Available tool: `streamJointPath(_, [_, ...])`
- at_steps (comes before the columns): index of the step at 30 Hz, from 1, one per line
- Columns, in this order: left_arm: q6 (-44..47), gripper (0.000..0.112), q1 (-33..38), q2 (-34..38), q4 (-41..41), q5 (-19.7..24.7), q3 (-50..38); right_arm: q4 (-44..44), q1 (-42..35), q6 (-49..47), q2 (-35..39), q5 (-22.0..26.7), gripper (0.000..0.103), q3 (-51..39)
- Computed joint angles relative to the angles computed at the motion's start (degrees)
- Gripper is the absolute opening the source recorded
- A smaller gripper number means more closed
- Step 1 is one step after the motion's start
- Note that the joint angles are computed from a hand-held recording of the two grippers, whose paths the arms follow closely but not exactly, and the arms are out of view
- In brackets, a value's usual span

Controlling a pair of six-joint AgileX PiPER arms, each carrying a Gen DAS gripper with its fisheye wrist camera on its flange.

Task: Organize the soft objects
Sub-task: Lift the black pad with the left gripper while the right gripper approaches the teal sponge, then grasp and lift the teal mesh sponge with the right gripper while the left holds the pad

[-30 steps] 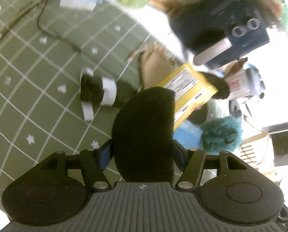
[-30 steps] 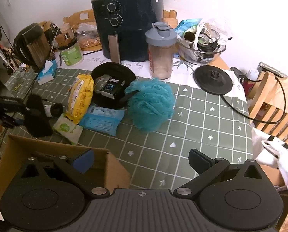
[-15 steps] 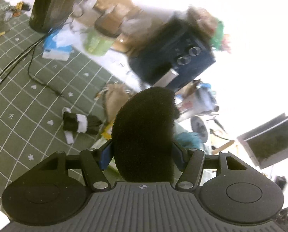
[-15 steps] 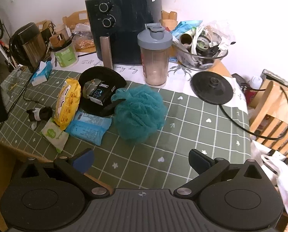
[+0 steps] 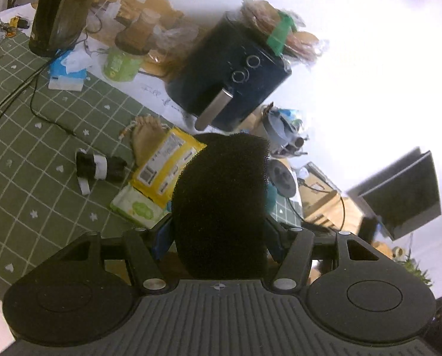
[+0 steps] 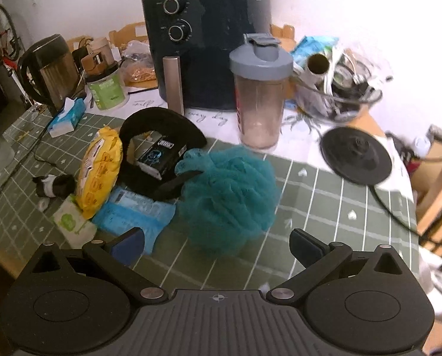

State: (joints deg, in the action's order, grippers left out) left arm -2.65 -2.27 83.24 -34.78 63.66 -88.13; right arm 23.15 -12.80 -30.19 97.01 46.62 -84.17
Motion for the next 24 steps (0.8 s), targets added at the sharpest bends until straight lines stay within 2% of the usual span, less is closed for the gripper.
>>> streamJointPath(5, [-2.72,0.061,-2.9,-2.48,2.23,-1.23,2.8,-1.91,2.31,-0.82,3.35,-7.74,0.102,1.4])
streamJointPath(12, [-7.71,0.061,-7.4,-5.15,7.4,-2.99,5.29,-4.82,4.33,1.59,9.33,-10.74,0.092,-1.86])
streamJointPath(18, [-11.09,0.061,-9.54,-7.07,9.77,-3.98,6.67,-7.01,5.6,3.82,13.13,-11.42,0.079,-4.41])
streamJointPath(20, [-11.64,0.061,-9.96,-7.38,10.21,-4.07,6.96,-4.13,5.2,1.69,14.19,-10.08,0.068,-5.39])
streamJointPath(24, [-12.47,0.061,-10.79,-8.0,10.78,-4.4,7.57,-5.72,5.91,4.05,14.91,-9.64,0.052,-6.39])
